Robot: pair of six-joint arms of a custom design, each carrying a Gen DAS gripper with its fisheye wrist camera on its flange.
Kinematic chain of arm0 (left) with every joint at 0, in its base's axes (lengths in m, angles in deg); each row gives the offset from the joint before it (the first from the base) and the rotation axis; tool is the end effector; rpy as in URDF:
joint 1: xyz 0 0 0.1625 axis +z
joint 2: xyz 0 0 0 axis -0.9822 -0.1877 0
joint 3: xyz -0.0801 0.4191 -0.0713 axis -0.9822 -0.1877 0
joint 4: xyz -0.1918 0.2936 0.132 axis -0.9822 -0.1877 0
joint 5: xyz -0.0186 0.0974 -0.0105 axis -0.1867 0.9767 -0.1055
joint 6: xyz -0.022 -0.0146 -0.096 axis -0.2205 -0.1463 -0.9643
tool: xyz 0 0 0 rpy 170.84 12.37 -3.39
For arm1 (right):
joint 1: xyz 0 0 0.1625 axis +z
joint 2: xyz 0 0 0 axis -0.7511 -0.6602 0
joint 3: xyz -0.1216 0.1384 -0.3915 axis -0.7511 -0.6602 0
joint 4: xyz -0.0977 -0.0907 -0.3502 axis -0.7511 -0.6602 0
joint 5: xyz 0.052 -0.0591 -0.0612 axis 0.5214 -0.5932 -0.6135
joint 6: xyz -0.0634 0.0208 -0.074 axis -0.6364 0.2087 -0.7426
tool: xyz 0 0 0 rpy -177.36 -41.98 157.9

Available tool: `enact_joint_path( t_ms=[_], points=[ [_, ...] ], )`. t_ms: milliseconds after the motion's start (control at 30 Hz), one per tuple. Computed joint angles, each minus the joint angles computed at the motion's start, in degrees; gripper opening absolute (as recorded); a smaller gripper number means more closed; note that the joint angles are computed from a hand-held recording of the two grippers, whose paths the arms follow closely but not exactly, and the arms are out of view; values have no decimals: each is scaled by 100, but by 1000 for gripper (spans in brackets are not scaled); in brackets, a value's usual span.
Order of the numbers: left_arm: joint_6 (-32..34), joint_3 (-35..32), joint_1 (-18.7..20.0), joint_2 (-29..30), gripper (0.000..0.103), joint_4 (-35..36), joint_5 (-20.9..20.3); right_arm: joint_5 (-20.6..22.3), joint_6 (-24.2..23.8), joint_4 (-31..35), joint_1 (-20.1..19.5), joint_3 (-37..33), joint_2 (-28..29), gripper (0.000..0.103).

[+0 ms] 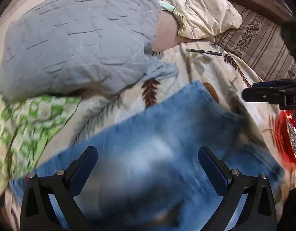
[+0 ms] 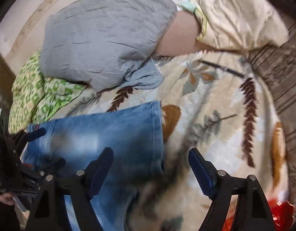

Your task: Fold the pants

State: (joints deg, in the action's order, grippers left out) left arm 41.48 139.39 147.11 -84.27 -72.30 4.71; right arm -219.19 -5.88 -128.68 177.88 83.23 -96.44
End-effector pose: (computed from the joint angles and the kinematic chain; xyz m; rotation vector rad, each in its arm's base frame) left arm -0.0433 -0.5471 0.3161 1.6705 2.2103 -0.1331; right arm 0.3810 -0.3917 -0.0039 -0.4788 -2.2477 1.0129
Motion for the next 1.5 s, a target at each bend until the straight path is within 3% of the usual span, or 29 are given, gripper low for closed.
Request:
enact_joint_path(
  t_ms=[167, 300, 433, 533, 567, 600, 667, 700, 933, 1133, 1367, 1500],
  points=[
    [618, -291, 42, 660, 103, -264, -190, 444, -848, -878, -703, -95, 59, 82],
    [957, -472, 27, 1075, 103, -138, 47, 773, -1301, -1152, -1103, -233, 149, 78],
    [1255, -578, 64, 1306, 103, -81, 176, 1100, -1643, -1137, -1353, -362, 212, 67],
    [1151, -755, 114, 1488, 100, 16, 318, 1213, -1940, -1211, -1422, -443, 272, 50],
    [1029, -884, 142, 1543, 87, 232, 316, 1181, -1990, -1184, -1420, -480, 289, 42],
    [905, -1012, 161, 1582, 63, 510, 317, 1184, -2088, -1194, -1428, -530, 320, 36],
    [661, -1189, 178, 1604, 43, 875, 230, 1267, -2253, -1144, -1458, -615, 360, 15],
    [682, -1147, 149, 1583, 16, 809, 283, 1260, -2313, -1138, -1453, -638, 373, 14],
    [681, -914, 32, 1088, 8, 806, 220, 876, -2590, -1188, -1087, -830, 471, 10],
    [987, -552, -37, -82, 8, 1106, -321, 573, -2656, -1359, -336, -597, 309, 10],
    [1503, 243, 48, -1650, 8, 1260, -653, 496, -2158, -1391, 695, -412, 520, 10],
    [1951, 689, 291, -2324, 8, 1353, -521, 596, -1765, -1172, 1105, -427, 814, 10]
  ],
)
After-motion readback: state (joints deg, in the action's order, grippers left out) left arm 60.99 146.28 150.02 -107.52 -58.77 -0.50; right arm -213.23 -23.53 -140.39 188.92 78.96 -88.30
